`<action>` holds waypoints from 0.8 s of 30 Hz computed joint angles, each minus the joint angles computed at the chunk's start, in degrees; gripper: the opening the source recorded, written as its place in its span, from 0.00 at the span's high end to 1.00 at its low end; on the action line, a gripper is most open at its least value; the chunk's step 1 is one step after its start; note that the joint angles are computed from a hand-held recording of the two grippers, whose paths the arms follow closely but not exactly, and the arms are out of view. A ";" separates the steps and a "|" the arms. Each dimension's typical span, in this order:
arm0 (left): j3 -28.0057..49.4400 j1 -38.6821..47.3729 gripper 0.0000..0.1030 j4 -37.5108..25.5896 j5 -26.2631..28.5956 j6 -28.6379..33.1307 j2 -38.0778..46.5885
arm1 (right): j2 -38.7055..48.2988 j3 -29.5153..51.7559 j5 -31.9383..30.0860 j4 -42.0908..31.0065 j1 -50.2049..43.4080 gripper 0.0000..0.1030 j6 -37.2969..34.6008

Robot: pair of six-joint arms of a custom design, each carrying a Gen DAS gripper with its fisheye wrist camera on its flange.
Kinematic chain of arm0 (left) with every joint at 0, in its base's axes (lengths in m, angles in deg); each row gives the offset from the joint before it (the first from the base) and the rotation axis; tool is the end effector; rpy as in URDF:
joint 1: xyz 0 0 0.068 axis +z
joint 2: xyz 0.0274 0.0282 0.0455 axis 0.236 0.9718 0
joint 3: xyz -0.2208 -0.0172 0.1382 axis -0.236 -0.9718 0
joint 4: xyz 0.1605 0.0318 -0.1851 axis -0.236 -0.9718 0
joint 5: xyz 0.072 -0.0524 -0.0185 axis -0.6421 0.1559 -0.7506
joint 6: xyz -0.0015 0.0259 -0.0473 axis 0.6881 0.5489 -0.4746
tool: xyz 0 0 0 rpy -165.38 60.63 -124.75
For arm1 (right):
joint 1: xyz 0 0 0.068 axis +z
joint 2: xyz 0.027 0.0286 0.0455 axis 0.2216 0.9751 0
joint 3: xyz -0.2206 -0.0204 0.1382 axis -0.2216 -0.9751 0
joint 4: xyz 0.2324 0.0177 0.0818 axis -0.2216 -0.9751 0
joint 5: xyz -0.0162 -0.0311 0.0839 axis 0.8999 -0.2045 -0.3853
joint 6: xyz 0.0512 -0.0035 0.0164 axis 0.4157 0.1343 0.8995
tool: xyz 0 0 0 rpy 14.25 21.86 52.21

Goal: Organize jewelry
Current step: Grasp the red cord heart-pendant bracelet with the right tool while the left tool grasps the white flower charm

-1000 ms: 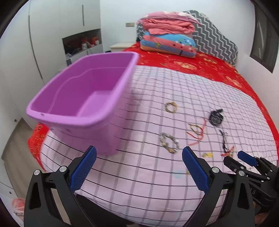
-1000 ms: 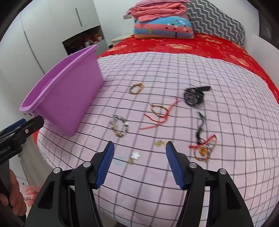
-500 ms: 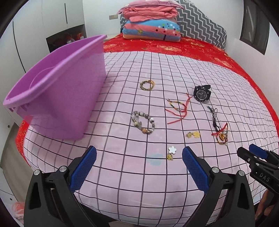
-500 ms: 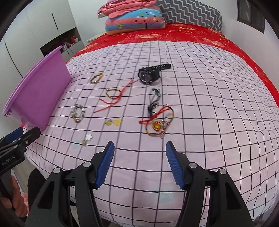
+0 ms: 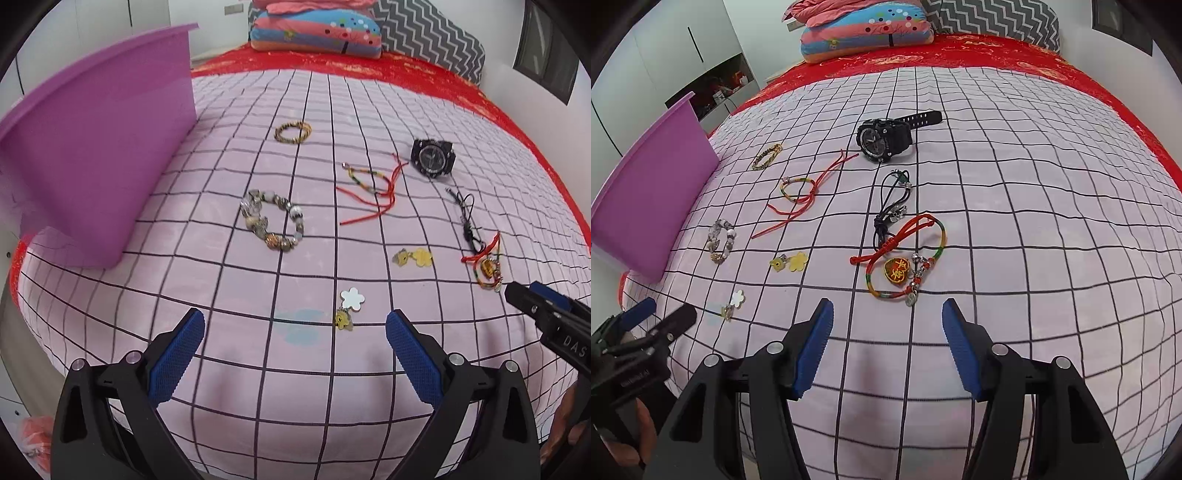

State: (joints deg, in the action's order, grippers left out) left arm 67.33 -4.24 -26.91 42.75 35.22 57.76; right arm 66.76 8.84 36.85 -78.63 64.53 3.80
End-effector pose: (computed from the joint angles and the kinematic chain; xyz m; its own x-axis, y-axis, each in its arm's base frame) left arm 0.2464 -0.0787 0.1138 -0.8332 0.1892 -0.5196 0.2329 0.9723 -0.0195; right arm 0.1906 0.2182 0.1168 -0.8207 0.2796 -0.4982 0.2373 0.9601 0.1479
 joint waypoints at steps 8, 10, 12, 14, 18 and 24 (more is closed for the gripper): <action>0.82 -3.06 0.06 3.94 -2.25 -1.92 5.09 | 3.51 -0.40 -2.74 4.72 -4.50 0.43 -4.33; 1.12 -3.64 0.06 4.76 -2.71 -2.19 6.11 | 4.20 -0.52 -3.05 5.39 -5.18 0.43 -4.96; 1.64 -3.97 0.06 4.91 -2.67 -2.60 7.17 | 4.84 -0.57 -3.49 6.02 -5.74 0.43 -5.42; 2.19 -4.33 0.06 4.70 -2.91 -2.89 7.98 | 5.36 -0.63 -4.18 6.81 -6.35 0.43 -5.97; 2.29 -5.11 0.06 5.41 -3.25 -2.93 8.57 | 6.13 -0.60 -4.97 8.25 -7.03 0.43 -6.75; 2.61 -5.98 0.06 6.85 -3.85 -3.71 10.08 | 8.34 0.96 -5.41 8.53 -7.97 0.43 -8.07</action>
State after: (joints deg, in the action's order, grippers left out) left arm 69.94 -10.23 -20.06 38.89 31.50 67.84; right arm 75.11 9.80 31.45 -70.11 56.55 -4.28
